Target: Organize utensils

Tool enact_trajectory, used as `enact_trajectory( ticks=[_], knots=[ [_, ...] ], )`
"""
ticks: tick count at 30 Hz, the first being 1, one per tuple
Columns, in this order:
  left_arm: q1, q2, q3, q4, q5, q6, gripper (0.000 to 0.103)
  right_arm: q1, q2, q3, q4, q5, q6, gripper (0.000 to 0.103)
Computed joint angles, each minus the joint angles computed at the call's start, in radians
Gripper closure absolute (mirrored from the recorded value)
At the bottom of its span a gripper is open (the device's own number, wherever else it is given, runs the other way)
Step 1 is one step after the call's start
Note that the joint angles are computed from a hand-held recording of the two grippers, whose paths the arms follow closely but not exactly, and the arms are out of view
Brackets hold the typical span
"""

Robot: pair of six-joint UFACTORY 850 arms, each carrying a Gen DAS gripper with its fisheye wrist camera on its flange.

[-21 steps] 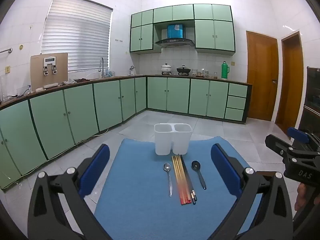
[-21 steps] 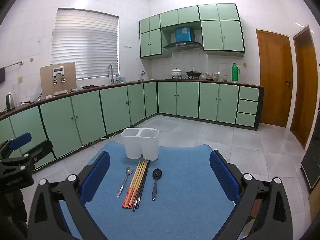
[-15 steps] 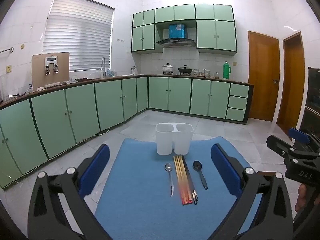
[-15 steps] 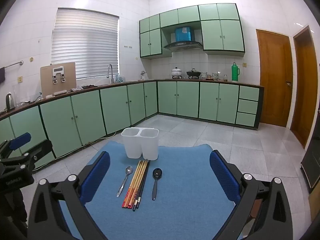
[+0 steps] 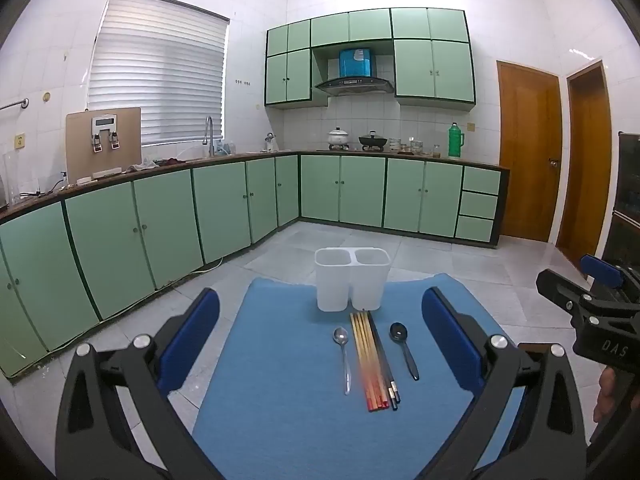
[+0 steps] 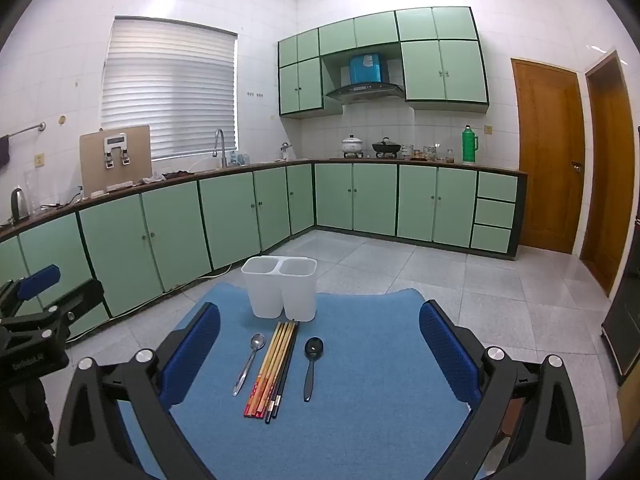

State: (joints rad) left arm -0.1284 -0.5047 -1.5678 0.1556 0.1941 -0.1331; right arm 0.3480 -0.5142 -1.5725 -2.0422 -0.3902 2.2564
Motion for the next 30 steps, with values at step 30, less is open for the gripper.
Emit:
enact_trajectory(
  ticks=[30],
  knots=[
    [0.01, 0.017, 0.017, 0.036, 0.01, -0.029, 0.005, 0.009, -0.021, -0.024, 0.052, -0.004, -0.05, 0.006]
  ],
)
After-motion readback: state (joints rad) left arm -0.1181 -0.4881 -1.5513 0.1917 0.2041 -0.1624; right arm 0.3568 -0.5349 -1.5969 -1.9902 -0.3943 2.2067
